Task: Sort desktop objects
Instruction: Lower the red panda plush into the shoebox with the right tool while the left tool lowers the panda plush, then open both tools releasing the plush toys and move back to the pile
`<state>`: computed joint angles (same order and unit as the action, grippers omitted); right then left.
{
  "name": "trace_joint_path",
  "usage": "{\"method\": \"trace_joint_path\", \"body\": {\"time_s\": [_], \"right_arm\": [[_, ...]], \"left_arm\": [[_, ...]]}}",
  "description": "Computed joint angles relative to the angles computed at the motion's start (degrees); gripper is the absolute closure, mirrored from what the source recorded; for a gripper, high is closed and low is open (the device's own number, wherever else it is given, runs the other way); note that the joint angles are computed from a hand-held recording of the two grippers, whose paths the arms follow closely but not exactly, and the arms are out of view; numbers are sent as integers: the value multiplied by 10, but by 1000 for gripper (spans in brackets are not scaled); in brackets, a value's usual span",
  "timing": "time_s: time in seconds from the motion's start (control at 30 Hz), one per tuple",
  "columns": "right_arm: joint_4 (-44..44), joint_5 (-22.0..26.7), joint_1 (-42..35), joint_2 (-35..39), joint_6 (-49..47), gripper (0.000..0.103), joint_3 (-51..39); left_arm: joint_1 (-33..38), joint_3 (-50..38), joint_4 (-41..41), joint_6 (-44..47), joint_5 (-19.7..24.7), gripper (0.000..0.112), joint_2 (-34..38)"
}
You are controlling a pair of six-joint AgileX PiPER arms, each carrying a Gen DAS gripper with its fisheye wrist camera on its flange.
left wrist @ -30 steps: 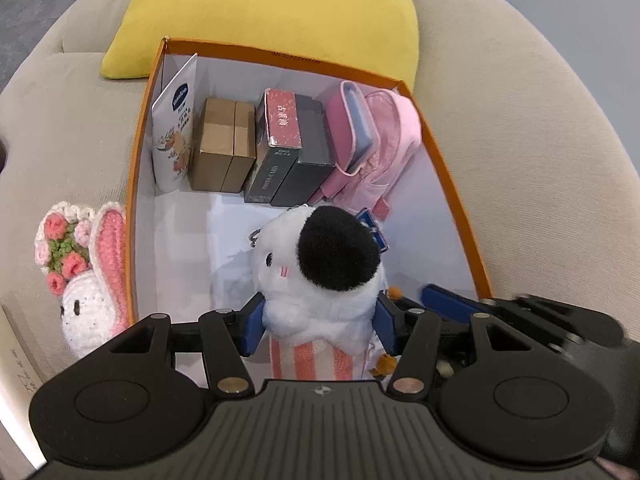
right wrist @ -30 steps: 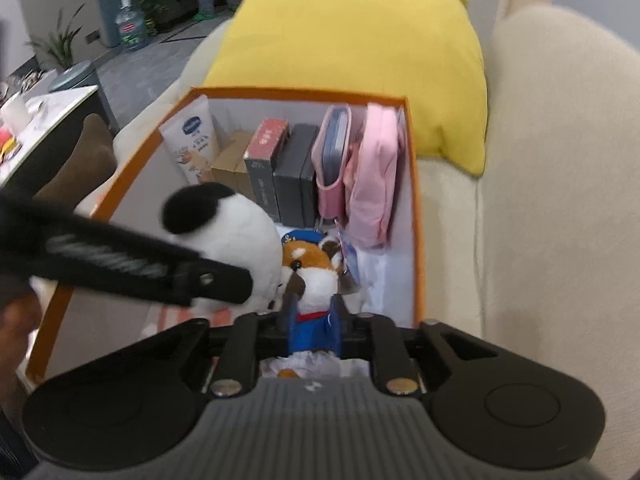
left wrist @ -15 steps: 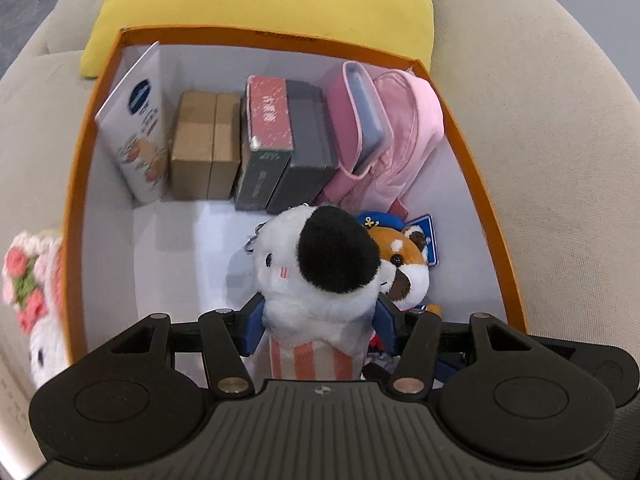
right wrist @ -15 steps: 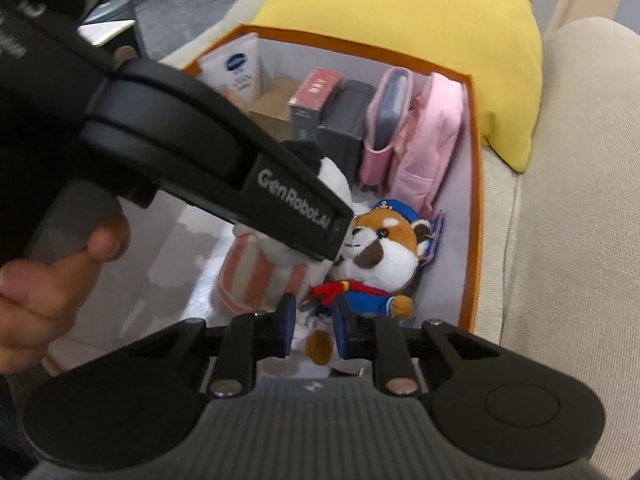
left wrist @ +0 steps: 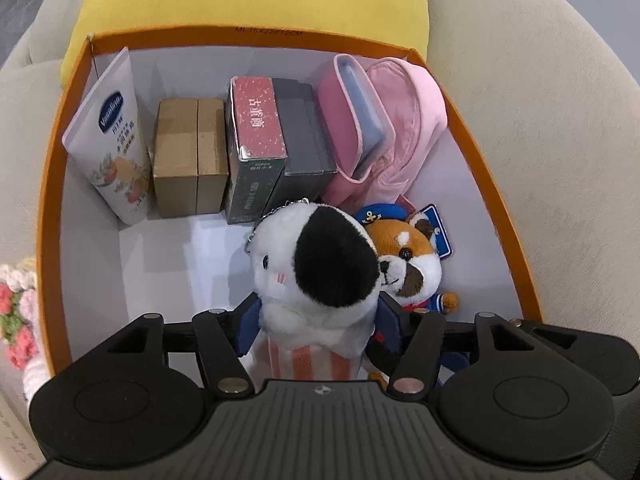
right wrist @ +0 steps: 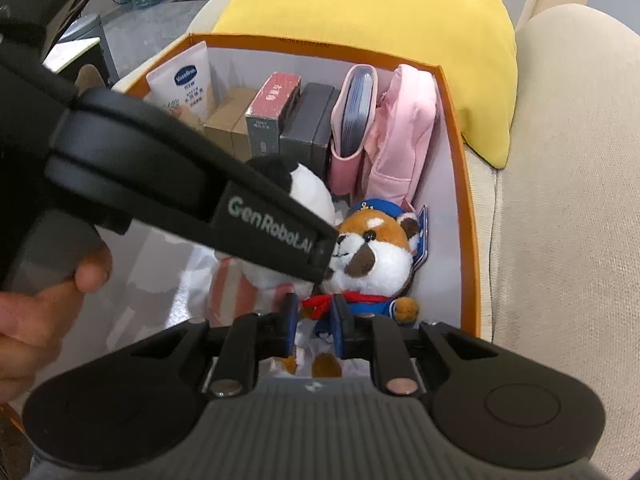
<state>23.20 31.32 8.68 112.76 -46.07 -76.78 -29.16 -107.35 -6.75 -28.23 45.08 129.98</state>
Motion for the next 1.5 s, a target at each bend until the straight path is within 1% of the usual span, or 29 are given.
{"method": "trace_joint_path", "body": {"time_s": [0.03,0.1,0.23,0.37,0.47,0.5,0.53,0.57,0.63,0.7,0.77,0.8,0.83,0.87,0.9,0.93,1.0,1.1,1.2,1.27,1.37,1.47,1.5], "right_arm": [[13,0,-2,-3,-13,80,4],[49,-1,-8,-11,-48,72,13],[131,2,-25,-29,-125,65,35],[192,29,-46,-32,-169,63,36],[234,56,-62,-32,-195,60,33],[249,66,-69,-32,-205,59,33],[263,77,-76,-33,-212,58,32],[274,91,-88,-34,-220,57,32],[301,106,-98,-37,-227,56,33],[338,106,-111,-54,-261,54,51],[390,77,-105,-78,-311,48,85],[417,75,-113,-95,-345,48,108],[453,61,-106,-105,-379,47,126],[492,50,-102,-110,-414,42,137],[535,45,-101,-126,-452,39,163],[577,45,-100,-141,-489,38,187],[619,48,-96,-167,-521,38,219],[617,48,-87,-211,-503,37,255],[600,42,-69,-246,-471,35,274],[595,38,-51,-266,-466,35,287],[577,25,-11,-290,-453,35,298],[504,-3,47,-303,-376,36,291],[486,-14,65,-300,-362,38,288]], "left_arm": [[-3,-2,10,-5,6,43,-1],[-6,0,24,-12,11,42,-8],[-13,23,56,-34,3,41,-36],[-28,60,128,-93,-23,41,-78],[-29,89,142,-107,-47,41,-109],[-31,112,152,-117,-61,41,-128],[-31,119,162,-125,-64,41,-138],[-35,130,180,-141,-66,41,-150],[-43,169,219,-177,-88,41,-185],[-50,216,258,-214,-116,41,-221],[-59,251,300,-255,-127,41,-256],[-63,272,323,-277,-133,41,-276],[-67,291,344,-297,-140,41,-291],[-71,309,364,-316,-146,41,-307],[-76,332,392,-345,-150,41,-328],[-80,350,413,-366,-149,41,-347],[-89,392,472,-418,-146,41,-389],[-107,448,536,-473,-117,41,-451],[-110,500,560,-502,-95,41,-514],[-100,528,548,-498,-85,41,-551],[-77,567,511,-466,-77,41,-597],[-53,601,480,-442,-86,41,-620],[-45,610,466,-430,-90,41,-627]]}}
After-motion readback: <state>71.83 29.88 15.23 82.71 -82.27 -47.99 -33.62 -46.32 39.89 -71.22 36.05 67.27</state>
